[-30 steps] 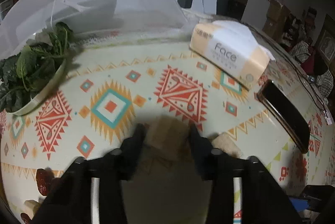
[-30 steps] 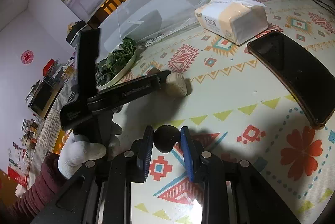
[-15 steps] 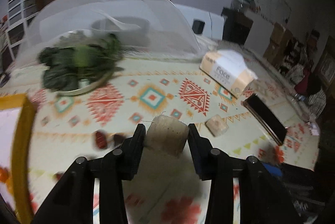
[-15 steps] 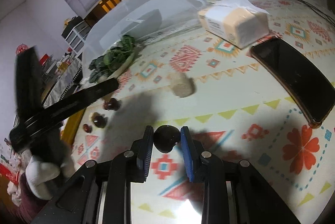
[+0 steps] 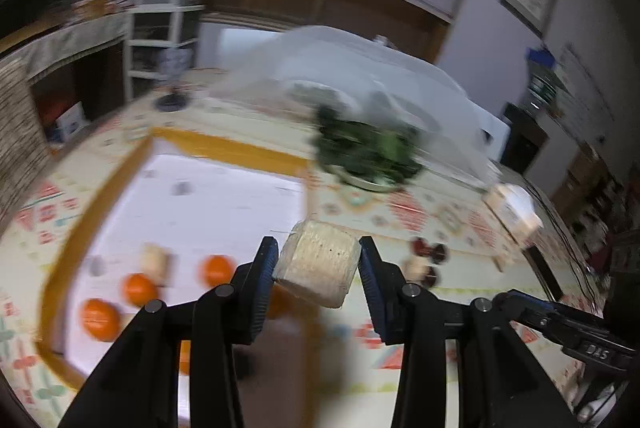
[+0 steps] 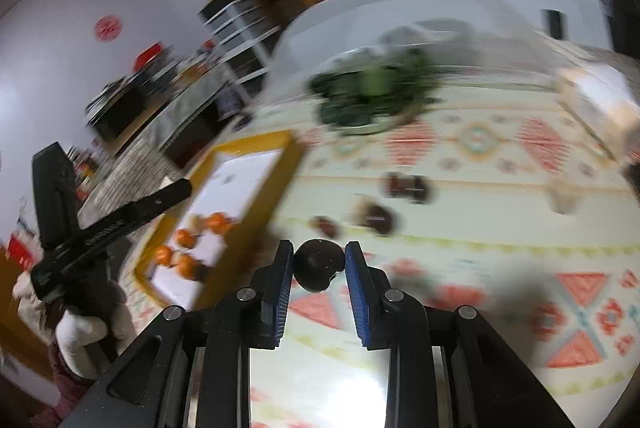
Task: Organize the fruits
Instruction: 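Carry the beige cube and dark plum over the white tray and release both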
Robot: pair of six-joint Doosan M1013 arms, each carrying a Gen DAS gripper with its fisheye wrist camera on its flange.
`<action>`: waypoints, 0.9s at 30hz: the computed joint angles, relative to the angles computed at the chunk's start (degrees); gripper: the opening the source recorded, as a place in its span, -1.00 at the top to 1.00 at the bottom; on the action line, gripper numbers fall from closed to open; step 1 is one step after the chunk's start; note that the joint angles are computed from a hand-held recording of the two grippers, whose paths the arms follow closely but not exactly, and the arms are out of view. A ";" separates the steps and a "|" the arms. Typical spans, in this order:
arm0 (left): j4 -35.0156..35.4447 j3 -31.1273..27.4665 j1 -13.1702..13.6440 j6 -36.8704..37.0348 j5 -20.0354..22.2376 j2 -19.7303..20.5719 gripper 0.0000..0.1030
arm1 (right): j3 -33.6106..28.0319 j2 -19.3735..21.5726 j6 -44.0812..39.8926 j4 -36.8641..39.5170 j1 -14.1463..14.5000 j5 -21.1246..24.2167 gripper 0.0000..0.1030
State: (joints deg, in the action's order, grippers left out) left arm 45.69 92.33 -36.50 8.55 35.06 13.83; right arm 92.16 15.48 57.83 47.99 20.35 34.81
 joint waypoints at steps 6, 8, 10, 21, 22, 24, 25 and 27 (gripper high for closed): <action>-1.27 3.52 3.47 -1.32 0.23 -2.41 0.22 | -7.58 5.61 3.44 -3.00 4.98 4.99 0.44; -2.14 3.77 4.47 -0.39 0.17 -2.49 0.22 | -10.07 7.61 5.65 -4.57 6.03 6.54 0.44; -4.11 3.76 5.70 1.10 -0.47 -2.24 0.22 | -12.47 9.57 8.25 -7.04 7.03 7.19 0.44; -18.98 2.04 10.74 12.39 -4.14 1.33 0.22 | -21.69 16.36 18.81 -21.37 10.21 8.58 0.44; -19.68 2.01 10.89 12.88 -4.28 1.44 0.22 | -22.08 16.65 19.17 -21.85 10.31 8.70 0.44; -20.60 2.06 11.08 13.26 -4.52 1.46 0.22 | -22.70 17.26 19.68 -22.59 10.39 8.92 0.44; -20.17 2.01 11.03 12.81 -4.40 1.43 0.22 | -22.99 17.54 19.97 -22.80 10.43 9.00 0.44; -17.39 2.11 10.66 10.59 -3.77 1.16 0.21 | -23.17 17.82 20.15 -22.74 10.36 9.06 0.44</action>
State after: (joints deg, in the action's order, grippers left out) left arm 28.30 94.44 -25.84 19.14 31.29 14.99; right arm 68.99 33.30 77.98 25.25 30.71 43.87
